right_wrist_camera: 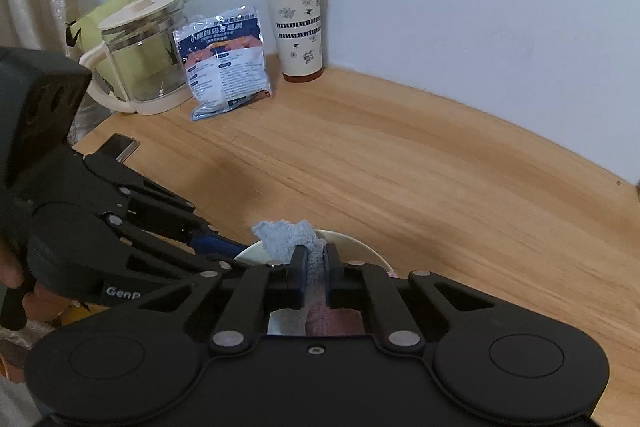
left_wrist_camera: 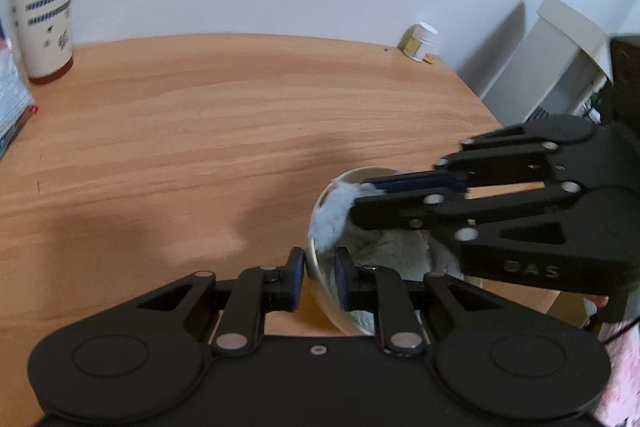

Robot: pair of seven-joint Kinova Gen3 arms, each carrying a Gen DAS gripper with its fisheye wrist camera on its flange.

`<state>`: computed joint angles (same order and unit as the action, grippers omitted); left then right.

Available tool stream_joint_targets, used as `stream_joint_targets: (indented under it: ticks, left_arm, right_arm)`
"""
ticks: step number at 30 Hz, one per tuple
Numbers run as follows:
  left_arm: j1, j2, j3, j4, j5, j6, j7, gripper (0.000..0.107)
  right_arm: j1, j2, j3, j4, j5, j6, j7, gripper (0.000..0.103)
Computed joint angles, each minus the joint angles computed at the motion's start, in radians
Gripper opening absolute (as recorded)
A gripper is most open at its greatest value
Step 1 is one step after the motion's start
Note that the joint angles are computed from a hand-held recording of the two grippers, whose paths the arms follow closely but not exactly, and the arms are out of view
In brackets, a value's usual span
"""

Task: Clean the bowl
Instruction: 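Wipe the cloths around the bowl interior with the right gripper while left holds rim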

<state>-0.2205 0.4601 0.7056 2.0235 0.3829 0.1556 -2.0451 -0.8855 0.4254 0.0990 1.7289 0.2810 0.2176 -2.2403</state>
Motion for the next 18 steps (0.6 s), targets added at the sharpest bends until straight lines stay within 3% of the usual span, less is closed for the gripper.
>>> stream_joint_targets:
  ticks: [4,14,17,18]
  left_arm:
    - [0.007,-0.004,-0.003,0.006,-0.019,-0.012,-0.008,0.014]
    - [0.016,-0.007,-0.012,-0.004,-0.042,0.005,0.013,0.015]
    - [0.049,-0.016,-0.059,-0.02,-0.024,0.037,0.029,0.023]
    - [0.053,-0.018,-0.067,-0.024,-0.016,0.049,0.028,0.023]
  right_arm:
    - [-0.004,0.032,-0.005,-0.028,0.013,0.024,0.016,0.009]
    - [0.109,0.073,-0.132,-0.111,-0.039,0.141,0.141,0.01]
    - [0.121,0.061,-0.155,-0.13,-0.027,0.2,0.203,0.016]
    - [0.12,0.047,-0.16,-0.131,-0.014,0.226,0.229,0.024]
